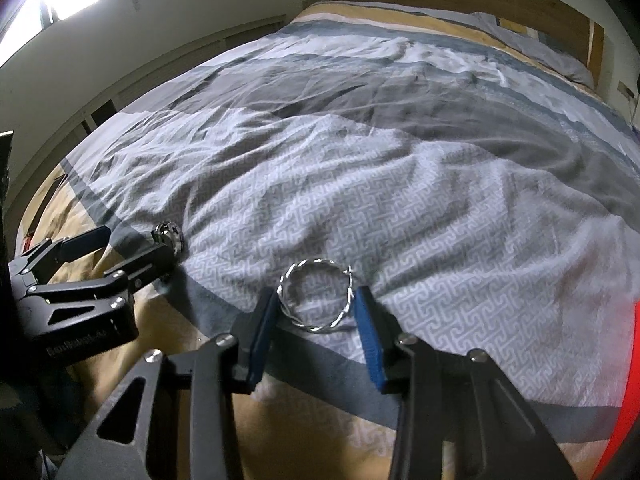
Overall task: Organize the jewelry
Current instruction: 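Grasp the silver watch with the left tool while the right tool grasps the twisted silver hoop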
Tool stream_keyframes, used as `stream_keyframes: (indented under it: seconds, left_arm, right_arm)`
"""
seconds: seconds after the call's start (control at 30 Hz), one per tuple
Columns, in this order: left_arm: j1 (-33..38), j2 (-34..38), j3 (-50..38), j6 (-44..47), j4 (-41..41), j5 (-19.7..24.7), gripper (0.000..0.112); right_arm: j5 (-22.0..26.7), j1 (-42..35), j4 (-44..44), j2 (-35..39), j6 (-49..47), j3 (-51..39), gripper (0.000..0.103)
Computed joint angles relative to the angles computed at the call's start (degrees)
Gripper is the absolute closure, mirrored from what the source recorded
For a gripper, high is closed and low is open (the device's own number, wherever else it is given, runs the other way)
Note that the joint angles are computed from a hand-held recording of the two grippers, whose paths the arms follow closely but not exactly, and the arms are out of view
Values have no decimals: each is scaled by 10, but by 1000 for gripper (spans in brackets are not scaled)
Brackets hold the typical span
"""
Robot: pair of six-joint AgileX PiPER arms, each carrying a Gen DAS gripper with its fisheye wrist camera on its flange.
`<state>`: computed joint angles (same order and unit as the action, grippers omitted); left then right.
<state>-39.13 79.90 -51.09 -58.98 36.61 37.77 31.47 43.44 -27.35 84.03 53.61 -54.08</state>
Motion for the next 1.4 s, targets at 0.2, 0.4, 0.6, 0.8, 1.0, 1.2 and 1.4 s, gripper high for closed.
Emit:
stream_keyframes:
  seconds: [0.2,0.4,0.6,0.8,1.0,1.2,1.4]
  left_arm:
    - [24,-16,13,33,-38,-34,22]
    - [25,3,4,50,-48,-36,22]
    - [33,11,0,80,-69,-54,41]
    - [20,15,-6,106,-76,-55,68]
    - [1,9,-7,76,-48,-45,89]
    - [-27,-9,-12,36,-12,-10,89]
    - [-64,-31,-30,24,-5,43,89]
  right_arm:
    - [-16,-4,-1,-9,8,12,66]
    - [-32,-9,3,-20,10,26,66]
    - [-44,-13,6,-28,12,35,66]
    - [-50,-14,8,-36,17,44,66]
    - [-49,-10,-5,-50,38,53,66]
    - [-38,-6,-15,-79,55,65,66]
    - [20,34,-43,-126,99,65,66]
